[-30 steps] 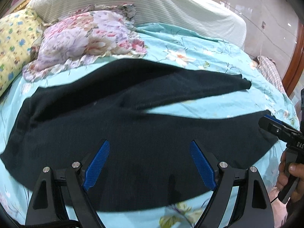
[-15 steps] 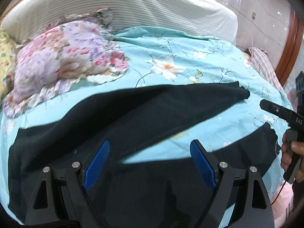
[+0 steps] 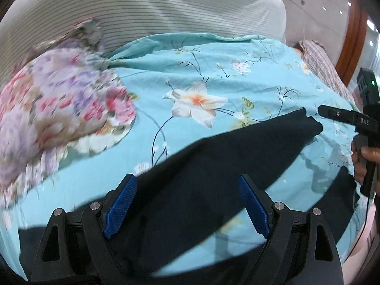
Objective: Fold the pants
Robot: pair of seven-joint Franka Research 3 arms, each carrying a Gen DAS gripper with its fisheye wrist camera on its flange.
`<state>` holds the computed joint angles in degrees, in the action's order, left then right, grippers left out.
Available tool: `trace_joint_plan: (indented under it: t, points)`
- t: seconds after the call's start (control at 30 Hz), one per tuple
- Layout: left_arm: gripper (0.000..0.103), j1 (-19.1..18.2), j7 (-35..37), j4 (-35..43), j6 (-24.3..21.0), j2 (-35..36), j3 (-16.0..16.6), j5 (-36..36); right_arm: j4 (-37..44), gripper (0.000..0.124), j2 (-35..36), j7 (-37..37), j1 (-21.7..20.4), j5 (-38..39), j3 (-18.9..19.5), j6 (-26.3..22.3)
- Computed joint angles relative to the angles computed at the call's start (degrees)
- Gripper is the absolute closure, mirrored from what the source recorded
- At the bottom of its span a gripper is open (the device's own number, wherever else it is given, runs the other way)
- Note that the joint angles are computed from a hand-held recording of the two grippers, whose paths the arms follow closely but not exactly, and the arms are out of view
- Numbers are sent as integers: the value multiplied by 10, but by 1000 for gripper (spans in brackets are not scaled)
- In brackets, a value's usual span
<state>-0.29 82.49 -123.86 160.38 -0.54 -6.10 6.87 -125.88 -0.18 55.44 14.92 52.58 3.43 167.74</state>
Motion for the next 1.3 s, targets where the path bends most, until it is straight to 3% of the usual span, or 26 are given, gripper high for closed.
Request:
trace_joint_plan:
  t: [0.23,0.33,0.53,0.6,0.67,0.7,0.77,0.83,0.97,1.03,1.3]
  points:
    - [16,19,109,104,-54,89,-16,-87,70,33,69,68,-22,-105,-6,-47]
    - [16,23,120,146,-81,126,-20,-86,93,42,91,85,-31,-134,-3,-69]
    - [17,29,136,207,-135,183,-30,-80,114,71,113,91,-42,-156,5,-90]
    - [27,32,144,213,-145,190,-36,-84,114,88,115,94,-42,-166,6,-84]
    - [49,38,157,215,-154,192,-43,-100,112,102,115,102,-43,-175,5,-77]
    - [56,40,163,211,-153,189,-46,-106,111,109,114,102,-44,-176,6,-73]
    - [80,37,164,194,-143,177,-44,-104,107,112,109,88,-50,-160,12,-67]
    - [93,37,168,175,-135,160,-45,-112,100,114,101,69,-54,-141,17,-59]
    - [95,36,190,109,-91,99,-50,-149,86,115,81,21,-58,-87,26,-53]
    - [96,28,198,75,-71,65,-47,-162,74,115,65,-35,-63,-22,32,-55]
    - [97,-30,240,-54,-35,-58,-14,-268,-7,116,-28,-179,-40,129,-6,-85]
